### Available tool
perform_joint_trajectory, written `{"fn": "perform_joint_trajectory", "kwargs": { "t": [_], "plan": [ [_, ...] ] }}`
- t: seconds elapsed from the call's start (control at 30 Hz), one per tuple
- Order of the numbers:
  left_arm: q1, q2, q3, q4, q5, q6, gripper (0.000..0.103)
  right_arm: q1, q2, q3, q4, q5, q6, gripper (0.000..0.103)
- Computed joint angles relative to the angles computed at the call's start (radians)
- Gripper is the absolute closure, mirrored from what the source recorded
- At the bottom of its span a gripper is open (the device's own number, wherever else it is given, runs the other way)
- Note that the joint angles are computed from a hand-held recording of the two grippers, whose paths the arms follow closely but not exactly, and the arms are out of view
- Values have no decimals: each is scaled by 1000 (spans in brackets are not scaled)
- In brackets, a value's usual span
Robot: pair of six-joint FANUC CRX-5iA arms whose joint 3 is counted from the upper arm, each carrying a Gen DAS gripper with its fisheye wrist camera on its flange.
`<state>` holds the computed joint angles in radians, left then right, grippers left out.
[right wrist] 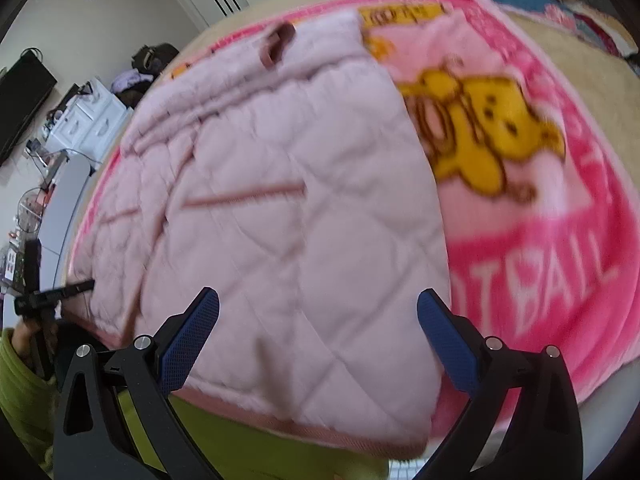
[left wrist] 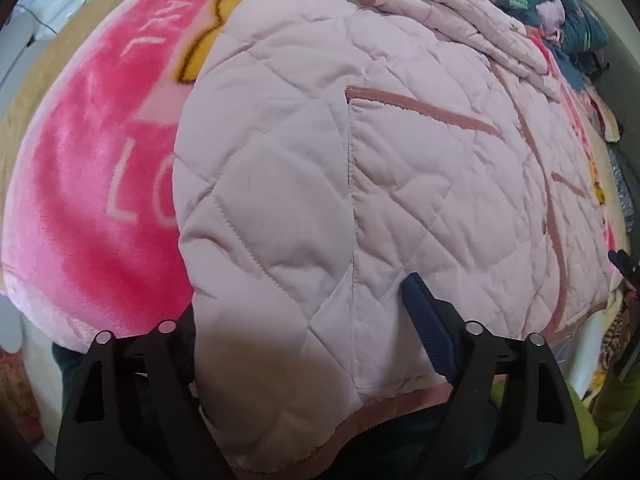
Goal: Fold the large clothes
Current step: 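Grasp the ribbed jacket hem with both grippers, then lift the hem with both grippers and fold it toward the collar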
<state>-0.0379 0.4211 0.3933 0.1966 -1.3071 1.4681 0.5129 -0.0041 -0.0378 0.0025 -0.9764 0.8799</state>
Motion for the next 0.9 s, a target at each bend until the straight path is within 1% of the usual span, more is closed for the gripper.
{"fn": "perform_joint_trajectory", "kwargs": {
  "t": [0.1,0.23,0.3,0.37,0.47,0.5,0.53,0.57,0.6,0.63,0.67,0.7,0.73,0.8,0.9],
  "plan": [
    [-2,-4,1,-9,6,-7,36,15,-27,-49,33,12,-29,4],
    [-5,-17,-10,-21,22,-11,43,15,-46,-73,29,-6,-25,4],
    [-7,-25,-18,-25,30,-15,46,-3,-43,-69,-6,-15,-4,4],
    [-8,-30,-24,-25,38,-13,49,-25,-44,-70,-71,-23,18,4],
    [-4,-43,-41,-18,52,-13,53,-38,-47,-77,-160,-13,76,4],
    [0,-51,-52,-15,57,-17,55,-38,-47,-79,-174,-8,87,6],
    [2,-57,-59,-13,62,-16,56,-32,-47,-83,-177,-2,98,12],
    [2,-60,-62,-16,66,-12,60,-21,-49,-90,-155,3,92,21],
    [0,-63,-62,-26,67,-4,67,-9,-62,-101,-127,29,104,44],
    [-1,-69,-63,-34,72,4,71,-6,-74,-106,-120,52,124,66],
    [-1,-71,-65,-33,77,5,74,2,-90,-112,-89,77,133,73],
    [3,-78,-75,-22,87,-3,78,0,-97,-109,-89,95,159,78],
    [9,-86,-87,-8,98,-10,79,-5,-110,-107,-102,121,192,80],
    [16,-100,-106,14,118,-27,87,-19,-128,-96,-138,171,247,81],
    [10,-121,-121,38,156,-56,89,-42,-139,-77,-182,244,303,82]
  ]
}}
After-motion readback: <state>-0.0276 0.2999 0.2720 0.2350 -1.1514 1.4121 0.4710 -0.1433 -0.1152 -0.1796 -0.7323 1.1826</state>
